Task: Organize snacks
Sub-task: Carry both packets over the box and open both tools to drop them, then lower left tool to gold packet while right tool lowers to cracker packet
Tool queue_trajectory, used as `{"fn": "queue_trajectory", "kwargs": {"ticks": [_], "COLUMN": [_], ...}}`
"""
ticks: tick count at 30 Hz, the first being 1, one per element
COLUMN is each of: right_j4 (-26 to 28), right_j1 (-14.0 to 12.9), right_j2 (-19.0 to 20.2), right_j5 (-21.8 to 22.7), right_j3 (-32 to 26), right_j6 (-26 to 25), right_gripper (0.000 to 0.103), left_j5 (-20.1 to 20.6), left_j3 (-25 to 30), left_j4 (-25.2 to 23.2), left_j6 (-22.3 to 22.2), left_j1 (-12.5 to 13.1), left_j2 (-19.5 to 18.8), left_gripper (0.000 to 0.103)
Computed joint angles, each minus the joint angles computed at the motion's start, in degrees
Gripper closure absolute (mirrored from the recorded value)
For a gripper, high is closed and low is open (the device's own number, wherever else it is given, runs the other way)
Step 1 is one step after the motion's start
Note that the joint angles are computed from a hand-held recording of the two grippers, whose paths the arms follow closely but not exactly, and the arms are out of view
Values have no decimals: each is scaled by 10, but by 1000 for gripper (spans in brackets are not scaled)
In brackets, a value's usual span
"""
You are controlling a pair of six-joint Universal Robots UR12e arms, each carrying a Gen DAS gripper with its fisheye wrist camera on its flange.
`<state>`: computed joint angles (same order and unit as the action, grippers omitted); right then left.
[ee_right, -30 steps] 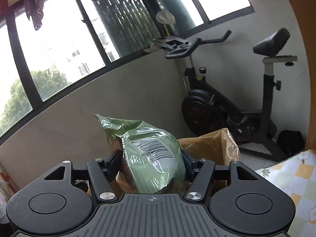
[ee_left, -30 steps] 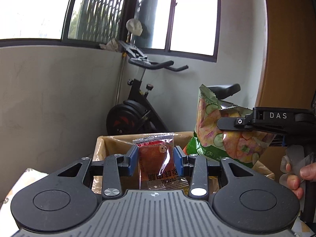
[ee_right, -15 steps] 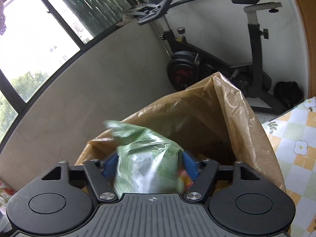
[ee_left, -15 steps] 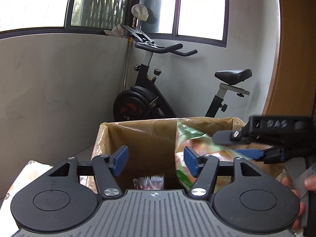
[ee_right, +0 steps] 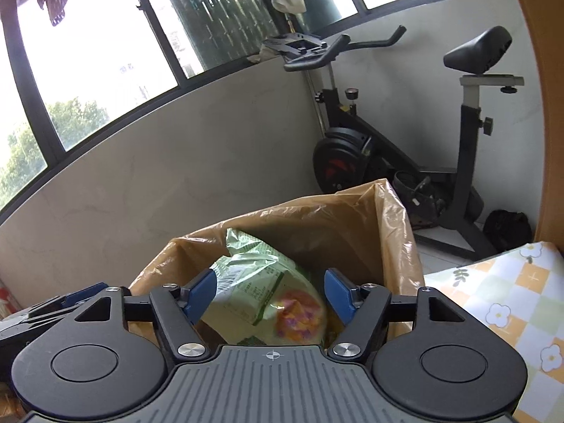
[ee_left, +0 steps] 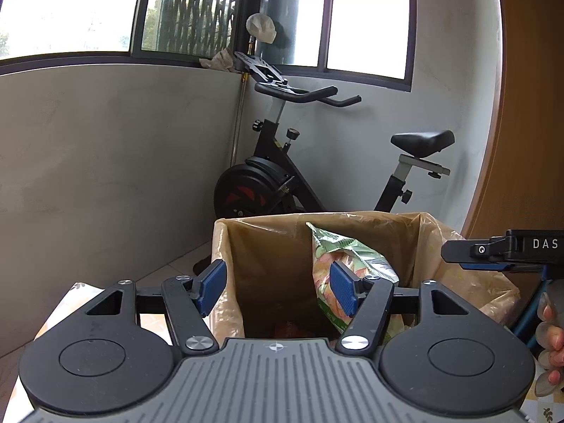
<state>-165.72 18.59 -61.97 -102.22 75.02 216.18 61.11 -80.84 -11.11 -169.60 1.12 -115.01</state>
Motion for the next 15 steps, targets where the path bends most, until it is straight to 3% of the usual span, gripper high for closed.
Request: {"fn": "queue_trajectory", "kwargs": {"ticks": [2,11,15], "right_j4": [-8,-87,-105], "right_j1": [5,45,58], "right_j2": [-6,-37,-51], "right_j5": [-14,-83,-92], "right_j3": [9,75,106], "right_j6": [-17,-115,-109], "right_gripper": [37,37,37], "left_j5": [-9,-57,-62], "left_j3": [-10,-100,-141], "left_j4": [-5,9,-1], "left_j6": [0,24,33], "left_j1": [4,35,47], "left_j2": [9,62,84], "left_gripper": [32,32,32]}}
